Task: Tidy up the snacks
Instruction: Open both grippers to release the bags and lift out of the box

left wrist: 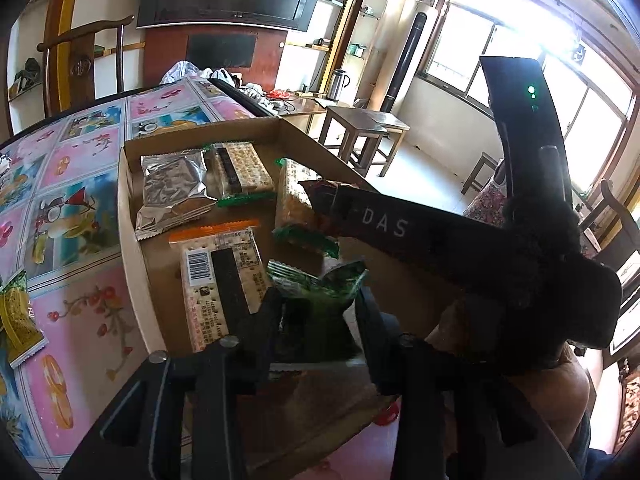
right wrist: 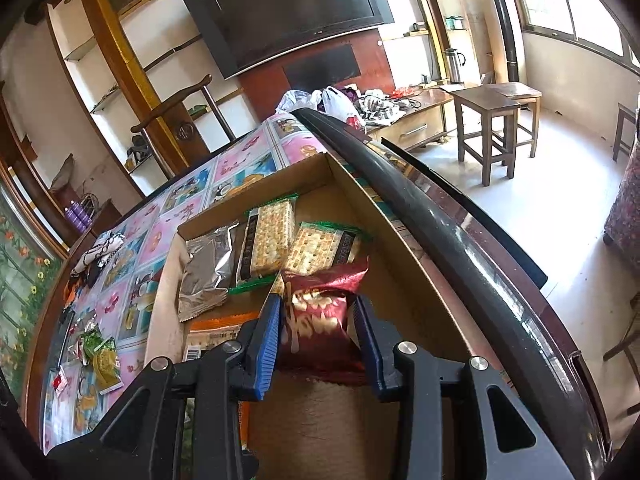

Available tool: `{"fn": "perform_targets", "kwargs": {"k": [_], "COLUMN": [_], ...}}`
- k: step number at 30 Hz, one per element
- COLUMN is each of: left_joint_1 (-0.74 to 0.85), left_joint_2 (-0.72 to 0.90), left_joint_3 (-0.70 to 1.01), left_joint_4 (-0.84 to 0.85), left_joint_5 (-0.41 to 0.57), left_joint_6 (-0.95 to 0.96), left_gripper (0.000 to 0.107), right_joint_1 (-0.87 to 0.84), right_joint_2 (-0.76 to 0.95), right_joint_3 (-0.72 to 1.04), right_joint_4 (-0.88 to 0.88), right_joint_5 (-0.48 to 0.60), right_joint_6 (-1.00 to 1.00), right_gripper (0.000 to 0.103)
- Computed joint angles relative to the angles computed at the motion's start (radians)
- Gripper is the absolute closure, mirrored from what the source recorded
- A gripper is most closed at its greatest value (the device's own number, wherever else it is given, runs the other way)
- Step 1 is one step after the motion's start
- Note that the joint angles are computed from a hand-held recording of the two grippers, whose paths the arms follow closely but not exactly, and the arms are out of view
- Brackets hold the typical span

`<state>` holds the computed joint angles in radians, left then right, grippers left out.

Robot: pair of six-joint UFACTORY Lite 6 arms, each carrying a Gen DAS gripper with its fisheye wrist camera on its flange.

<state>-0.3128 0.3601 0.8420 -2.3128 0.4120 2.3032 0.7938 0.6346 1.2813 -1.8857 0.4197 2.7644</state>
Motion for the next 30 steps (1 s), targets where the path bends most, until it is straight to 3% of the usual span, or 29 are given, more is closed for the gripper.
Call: {"fn": "perform_targets", "kwargs": {"k": [18, 26, 30], "left_joint_1": [0.006, 0.030, 0.078], "left_joint_2": [-0.063, -0.123, -0.182], "left_joint_3": [-0.056, -0.108, -0.160], "left_joint_4": [-0.076, -0.262, -0.303], "left_joint_5": [0.035, 0.029, 0.030], "left_joint_6": [0.069, 0.215, 0.241], "left_gripper": [0.061, 0.051, 0.050], "right_joint_1": [0.024, 0.044, 0.074], "right_joint_2": [-0.077, -0.082, -0.060], "right_joint_3": [-0.098, -0.094, -0.043], "right_joint_4": [-0.071, -0.101, -0.044], "right_joint_5": [0.118, 0.166, 0.185], "right_joint_6": [0.114, 0.107, -0.011], "right_gripper": [0.056, 0.055, 0.040]}}
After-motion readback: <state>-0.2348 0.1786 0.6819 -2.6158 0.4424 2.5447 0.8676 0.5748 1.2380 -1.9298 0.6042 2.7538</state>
